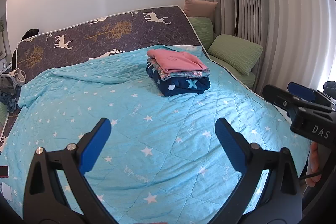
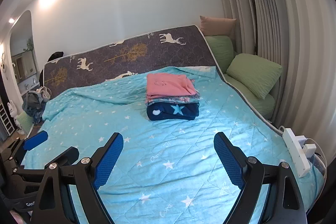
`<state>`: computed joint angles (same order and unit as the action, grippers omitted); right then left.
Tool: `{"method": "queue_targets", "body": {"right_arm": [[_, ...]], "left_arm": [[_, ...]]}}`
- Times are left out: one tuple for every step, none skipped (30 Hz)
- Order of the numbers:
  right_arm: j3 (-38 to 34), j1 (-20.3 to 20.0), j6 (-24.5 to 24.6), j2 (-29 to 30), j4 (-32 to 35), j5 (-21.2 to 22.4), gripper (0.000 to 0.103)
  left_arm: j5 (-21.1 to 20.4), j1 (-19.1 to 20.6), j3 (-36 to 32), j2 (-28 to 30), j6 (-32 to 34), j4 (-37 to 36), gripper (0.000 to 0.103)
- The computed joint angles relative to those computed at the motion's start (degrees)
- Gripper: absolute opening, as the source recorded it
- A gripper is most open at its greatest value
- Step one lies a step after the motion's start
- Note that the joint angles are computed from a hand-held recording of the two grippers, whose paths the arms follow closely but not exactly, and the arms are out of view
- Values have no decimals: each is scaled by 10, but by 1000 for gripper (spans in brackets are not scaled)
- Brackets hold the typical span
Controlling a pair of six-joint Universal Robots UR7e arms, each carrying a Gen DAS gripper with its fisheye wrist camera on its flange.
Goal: Fold small clothes
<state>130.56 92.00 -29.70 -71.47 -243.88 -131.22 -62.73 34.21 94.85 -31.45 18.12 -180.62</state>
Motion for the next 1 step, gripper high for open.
{"method": "queue_targets", "body": {"right_arm": [[0, 1, 0, 1, -1, 0, 90]], "left_arm": [[0, 0, -1, 0, 0, 2, 99]]}}
